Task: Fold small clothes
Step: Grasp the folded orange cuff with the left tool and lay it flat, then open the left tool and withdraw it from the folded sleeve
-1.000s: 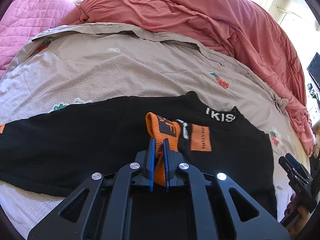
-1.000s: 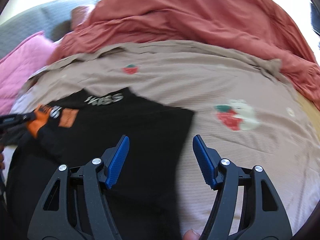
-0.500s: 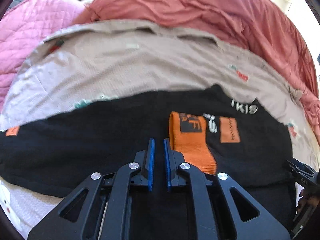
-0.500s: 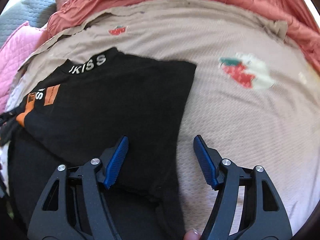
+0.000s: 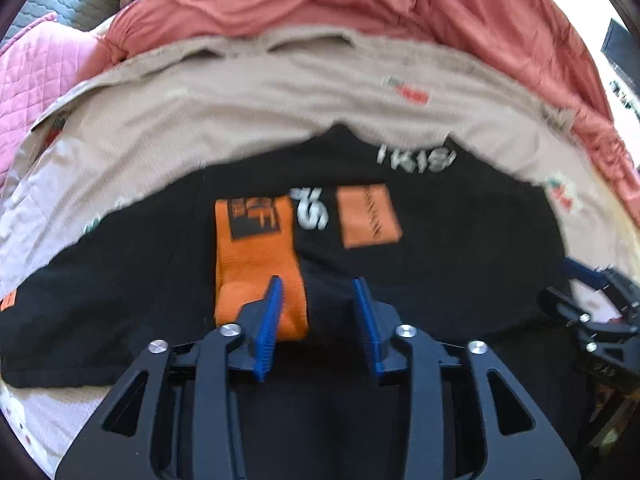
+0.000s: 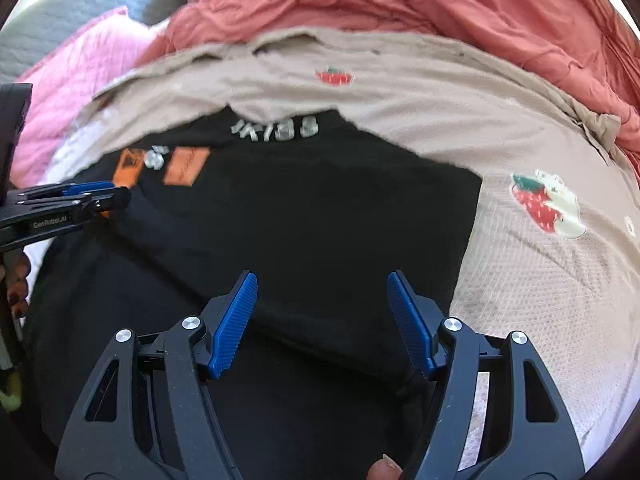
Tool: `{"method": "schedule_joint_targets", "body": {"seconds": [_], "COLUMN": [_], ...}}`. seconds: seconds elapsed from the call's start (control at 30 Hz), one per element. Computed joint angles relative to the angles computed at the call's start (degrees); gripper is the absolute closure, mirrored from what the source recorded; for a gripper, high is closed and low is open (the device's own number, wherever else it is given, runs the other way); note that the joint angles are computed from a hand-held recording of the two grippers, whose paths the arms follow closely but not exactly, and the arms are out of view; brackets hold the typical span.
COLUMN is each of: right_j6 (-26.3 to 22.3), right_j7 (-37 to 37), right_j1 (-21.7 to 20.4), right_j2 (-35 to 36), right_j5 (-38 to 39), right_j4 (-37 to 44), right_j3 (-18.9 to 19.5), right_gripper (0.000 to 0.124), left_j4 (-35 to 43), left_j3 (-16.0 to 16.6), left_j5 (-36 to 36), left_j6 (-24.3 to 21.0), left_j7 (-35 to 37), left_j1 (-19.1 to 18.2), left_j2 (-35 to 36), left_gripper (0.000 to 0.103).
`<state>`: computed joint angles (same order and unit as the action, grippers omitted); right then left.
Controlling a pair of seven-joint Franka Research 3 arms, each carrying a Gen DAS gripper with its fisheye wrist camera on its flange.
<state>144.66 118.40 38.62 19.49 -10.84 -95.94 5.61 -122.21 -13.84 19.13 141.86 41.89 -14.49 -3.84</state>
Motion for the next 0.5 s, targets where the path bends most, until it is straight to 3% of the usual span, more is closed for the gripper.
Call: {"method": "schedule_joint_targets", "body": {"seconds": [0.1,0.23,0.5], "right_j6": [-4.4,-4.1,-0.2], "right_j7": [-0.4,-0.6,-1.1], "right_j1": [-0.4,-0.5,-1.1], "right_j2": [1.4,1.3,-0.3], "right_j5": [1.8,2.5,4.4], "right_j4": [1.5,1.1,-0.9], "right_j3": [0.4,0.4,0.9], "right_gripper": [0.064,0.063,0.057], "left_j4": [-3.0,-6.8,-7.0], "left_j3": [0.3,0.8,0.3], "left_j5": [-0.8,-2.5,-3.7], "left_j6": [1.5,6.3,5.5], "left_j7": [0.1,0.9,-0.8], "left_j1": [0.1,0.5,0.6], "left_j2": [-1.0,-2.8,-4.9], "left_gripper": [0.063,0.063,0.06]}}
